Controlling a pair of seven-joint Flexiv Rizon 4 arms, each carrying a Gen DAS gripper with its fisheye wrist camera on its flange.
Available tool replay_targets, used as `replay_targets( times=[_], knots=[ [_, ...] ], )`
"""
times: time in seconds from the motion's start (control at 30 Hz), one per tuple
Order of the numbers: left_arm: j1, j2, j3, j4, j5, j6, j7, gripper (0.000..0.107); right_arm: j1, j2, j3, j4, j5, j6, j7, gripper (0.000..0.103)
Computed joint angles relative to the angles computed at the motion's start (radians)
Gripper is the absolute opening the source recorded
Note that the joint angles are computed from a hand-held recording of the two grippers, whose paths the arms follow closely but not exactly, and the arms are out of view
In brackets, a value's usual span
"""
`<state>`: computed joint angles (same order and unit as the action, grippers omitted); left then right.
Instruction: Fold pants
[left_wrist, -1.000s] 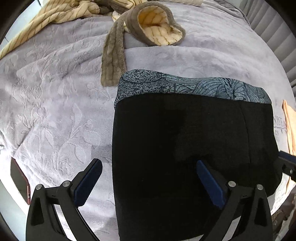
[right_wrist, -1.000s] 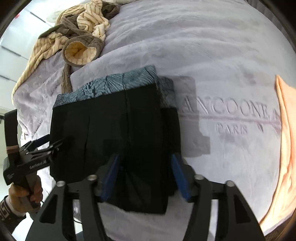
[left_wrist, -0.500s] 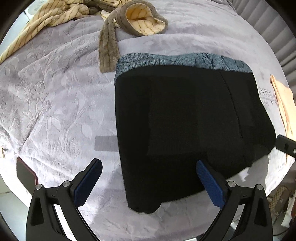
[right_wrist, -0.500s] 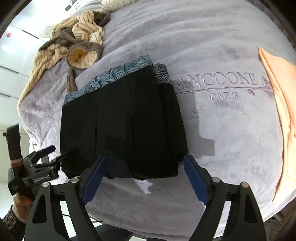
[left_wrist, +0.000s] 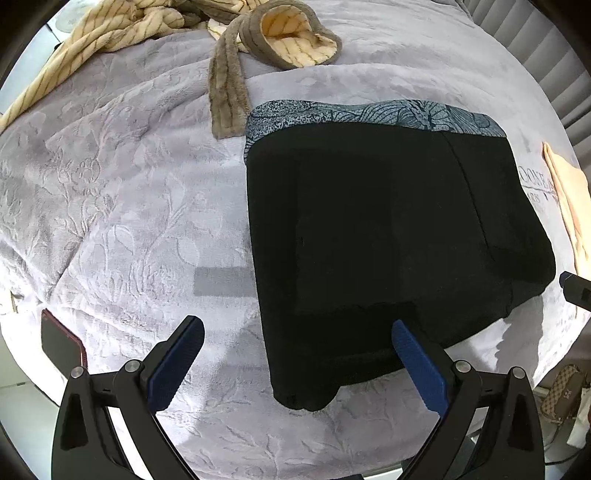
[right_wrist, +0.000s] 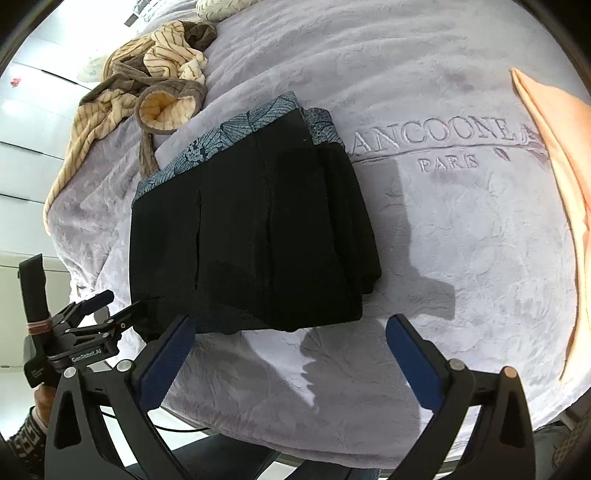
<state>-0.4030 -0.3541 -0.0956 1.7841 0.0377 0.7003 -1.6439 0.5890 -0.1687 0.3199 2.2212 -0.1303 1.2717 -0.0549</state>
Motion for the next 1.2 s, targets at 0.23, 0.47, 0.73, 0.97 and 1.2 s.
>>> replay_targets(
  times=[0.23,0.47,0.73,0.97,1.2],
  knots=[
    [-0.024,-0.060,0.002,-0.096,0.025,-0.049,-0.037,0.102,-0.043,-0.006,0.038,-0.016,0.152,-0.007,-0.112,0.103],
    [-0.027,-0.108,0.014,-0.179,0.018,-0.126,-0.090,0.102,-0.052,-0.016,0.041,-0.032,0.223,-0.041,-0.190,0.103],
    [-0.001,-0.160,0.031,-0.245,-0.002,-0.161,-0.134,0.102,-0.084,-0.033,0.062,-0.039,0.334,-0.022,-0.298,0.103],
    [0.085,-0.219,-0.007,-0.268,-0.159,-0.149,-0.071,0.102,-0.153,-0.081,0.095,-0.078,0.468,0.036,-0.501,0.103],
    [0.160,-0.281,-0.069,-0.256,-0.351,-0.103,0.061,0.102,-0.293,-0.181,0.215,-0.175,0.722,0.061,-0.841,0.103]
  ],
)
